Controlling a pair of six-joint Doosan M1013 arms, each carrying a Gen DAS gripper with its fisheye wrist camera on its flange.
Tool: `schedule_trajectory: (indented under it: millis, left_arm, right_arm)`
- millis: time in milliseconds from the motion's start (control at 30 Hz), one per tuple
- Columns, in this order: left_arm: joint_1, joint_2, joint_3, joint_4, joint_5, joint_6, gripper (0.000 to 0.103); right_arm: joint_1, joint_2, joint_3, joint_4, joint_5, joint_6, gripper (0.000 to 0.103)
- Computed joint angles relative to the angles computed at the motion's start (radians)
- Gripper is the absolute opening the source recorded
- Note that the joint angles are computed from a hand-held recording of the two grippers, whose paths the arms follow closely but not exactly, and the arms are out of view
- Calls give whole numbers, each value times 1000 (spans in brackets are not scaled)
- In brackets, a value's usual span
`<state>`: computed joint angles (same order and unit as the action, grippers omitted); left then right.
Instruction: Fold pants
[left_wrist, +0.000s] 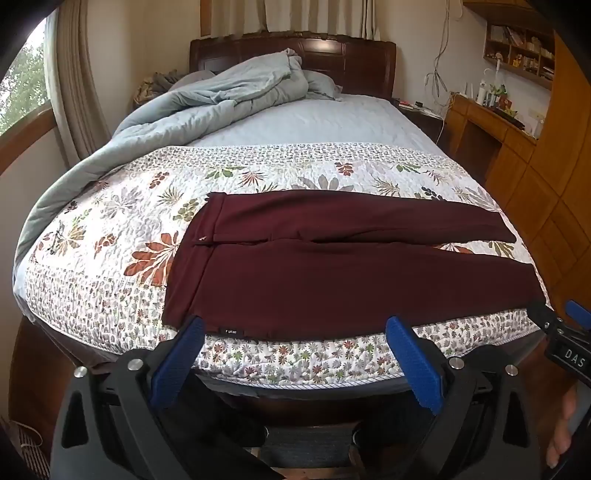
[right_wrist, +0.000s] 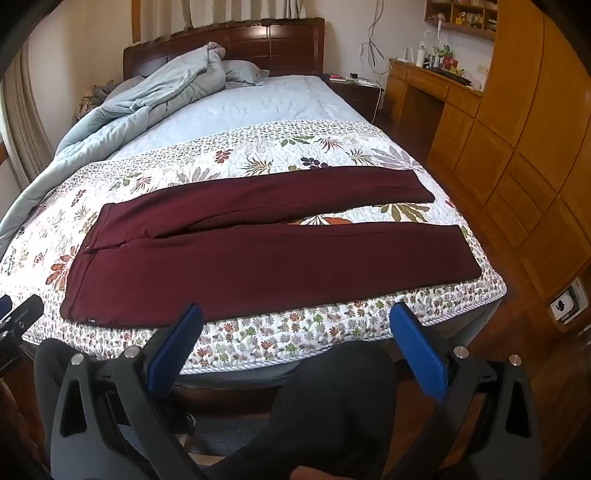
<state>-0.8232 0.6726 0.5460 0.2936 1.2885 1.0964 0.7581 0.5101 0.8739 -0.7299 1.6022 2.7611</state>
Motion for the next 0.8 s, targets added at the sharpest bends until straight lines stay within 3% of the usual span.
schedule_trajectory:
  millis: [800]
  left_arm:
    - [0, 0, 14, -4, -3, -6, 99]
  right_arm:
    - [-5, -2, 7, 20, -1, 3, 100]
